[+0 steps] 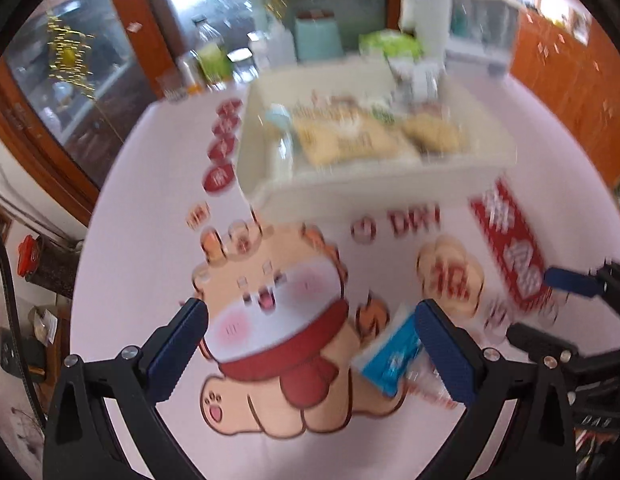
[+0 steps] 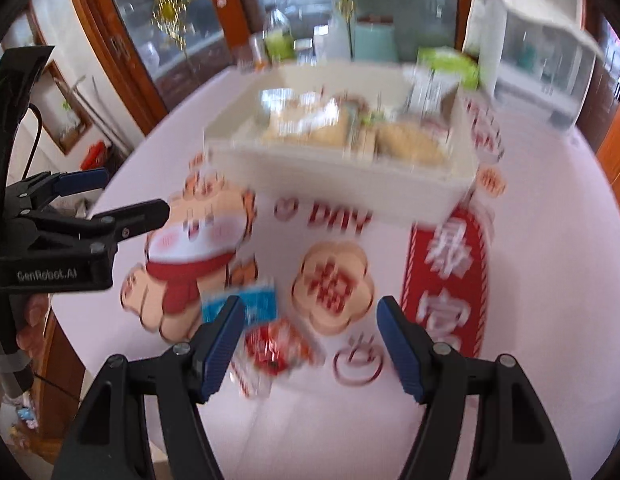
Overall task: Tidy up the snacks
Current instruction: 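Move both tools from the tray back toward the last snacks, then grasp the blue wrapped candy with left tool while right tool grasps red packet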
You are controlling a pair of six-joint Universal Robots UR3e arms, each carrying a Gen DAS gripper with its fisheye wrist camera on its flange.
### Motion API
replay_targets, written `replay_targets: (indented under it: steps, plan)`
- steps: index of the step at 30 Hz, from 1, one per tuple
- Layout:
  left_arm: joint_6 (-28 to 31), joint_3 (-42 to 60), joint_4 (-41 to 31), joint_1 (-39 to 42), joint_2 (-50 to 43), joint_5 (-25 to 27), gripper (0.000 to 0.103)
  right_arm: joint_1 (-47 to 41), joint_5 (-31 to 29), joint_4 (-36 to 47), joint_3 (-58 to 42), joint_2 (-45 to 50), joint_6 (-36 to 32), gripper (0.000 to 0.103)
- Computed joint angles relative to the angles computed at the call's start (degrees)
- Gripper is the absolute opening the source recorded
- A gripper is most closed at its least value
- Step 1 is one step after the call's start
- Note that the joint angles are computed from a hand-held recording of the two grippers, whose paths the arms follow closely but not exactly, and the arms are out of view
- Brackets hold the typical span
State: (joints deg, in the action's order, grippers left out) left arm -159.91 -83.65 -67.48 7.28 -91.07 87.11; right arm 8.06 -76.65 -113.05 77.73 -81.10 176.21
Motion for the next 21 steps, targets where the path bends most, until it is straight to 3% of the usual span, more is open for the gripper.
replay_targets:
  steps: [7,14,21]
  plan:
    - [3.2,-10.4,5.5,-0.6,1.8,3.6,0.102,0.2,2.5,0.4,6.0,1.3,5.7,0.069]
    - [4.7,-10.1,4.5,0.8,0.9,2.0,0.102,-3.1,12.7,5.2,8.6,2.2,13.6,0.069]
    - [6.7,-9.1,4.6,0.9,-0.1,2.0,0.102,-1.6,13.9,3.9,5.3,5.8,18.4,0.069]
